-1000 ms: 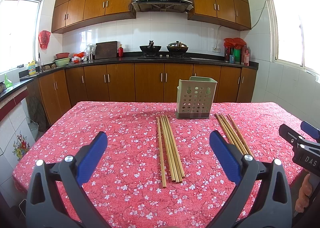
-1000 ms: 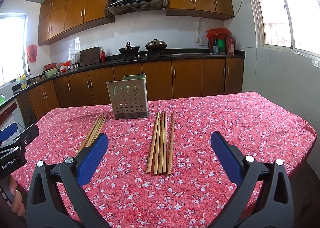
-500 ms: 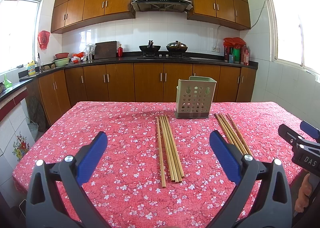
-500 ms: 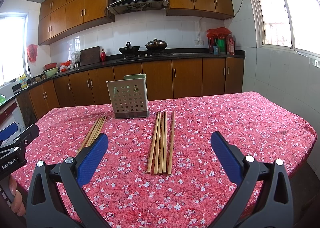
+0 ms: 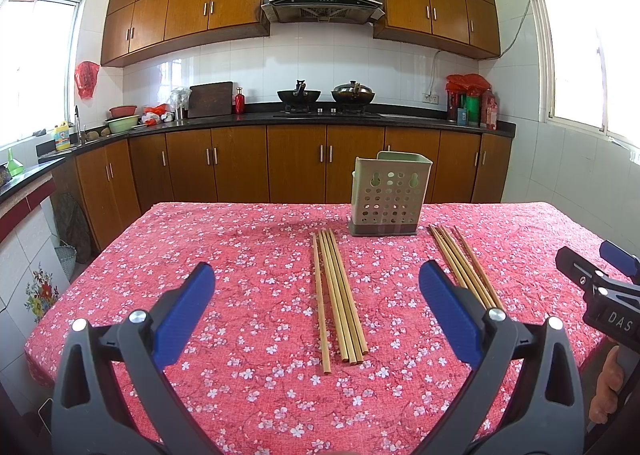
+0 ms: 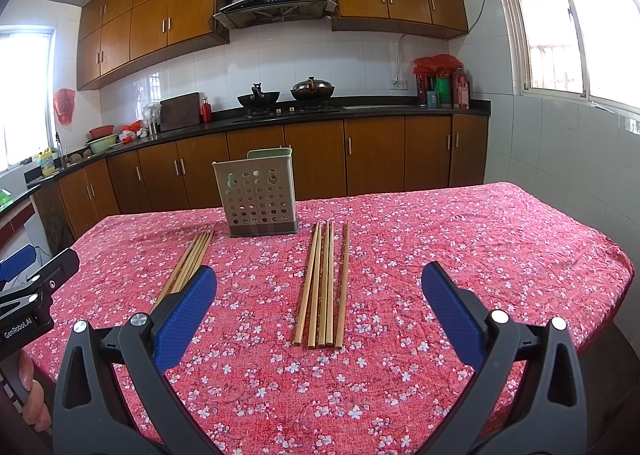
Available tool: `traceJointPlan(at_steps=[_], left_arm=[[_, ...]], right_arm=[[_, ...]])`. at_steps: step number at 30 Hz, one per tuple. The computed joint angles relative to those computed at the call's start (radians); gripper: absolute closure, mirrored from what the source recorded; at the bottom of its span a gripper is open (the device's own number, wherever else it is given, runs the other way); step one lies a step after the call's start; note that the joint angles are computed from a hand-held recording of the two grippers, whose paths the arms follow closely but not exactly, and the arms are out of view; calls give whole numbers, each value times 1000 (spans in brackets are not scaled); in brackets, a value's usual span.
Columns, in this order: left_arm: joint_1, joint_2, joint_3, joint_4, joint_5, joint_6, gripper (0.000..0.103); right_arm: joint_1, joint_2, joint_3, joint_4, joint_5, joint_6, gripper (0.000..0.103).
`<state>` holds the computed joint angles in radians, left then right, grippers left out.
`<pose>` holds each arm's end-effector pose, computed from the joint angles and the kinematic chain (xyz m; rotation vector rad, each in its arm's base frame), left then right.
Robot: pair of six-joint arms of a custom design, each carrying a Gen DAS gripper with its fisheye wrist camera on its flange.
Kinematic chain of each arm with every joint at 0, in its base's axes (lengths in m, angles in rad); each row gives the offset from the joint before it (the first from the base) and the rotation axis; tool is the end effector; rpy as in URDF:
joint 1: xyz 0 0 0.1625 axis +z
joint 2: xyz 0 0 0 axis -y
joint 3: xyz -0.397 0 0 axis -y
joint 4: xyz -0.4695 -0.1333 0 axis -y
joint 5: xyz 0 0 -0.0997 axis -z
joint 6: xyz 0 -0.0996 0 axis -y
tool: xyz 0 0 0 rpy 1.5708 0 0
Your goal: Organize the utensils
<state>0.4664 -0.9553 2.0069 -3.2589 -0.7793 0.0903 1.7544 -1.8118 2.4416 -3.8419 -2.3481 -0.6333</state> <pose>-0.4298 -0.4449 0.0820 1.1111 2.2395 -1.2157 0.1260 -0.3310 0.3760 -0.0097 -1.7410 1.5219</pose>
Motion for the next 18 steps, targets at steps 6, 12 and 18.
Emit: traceJointPlan(at_steps=[6,12,18], left_arm=[[0,0,0,0,0,0,4],[1,3,-2,-1,1,0,4],[-5,8,0,4,16,-13,4]], right_arm=[[0,1,0,-2,0,0,2],[-2,0,1,0,1,1,2],[-5,-2,0,9,-2,5,2]])
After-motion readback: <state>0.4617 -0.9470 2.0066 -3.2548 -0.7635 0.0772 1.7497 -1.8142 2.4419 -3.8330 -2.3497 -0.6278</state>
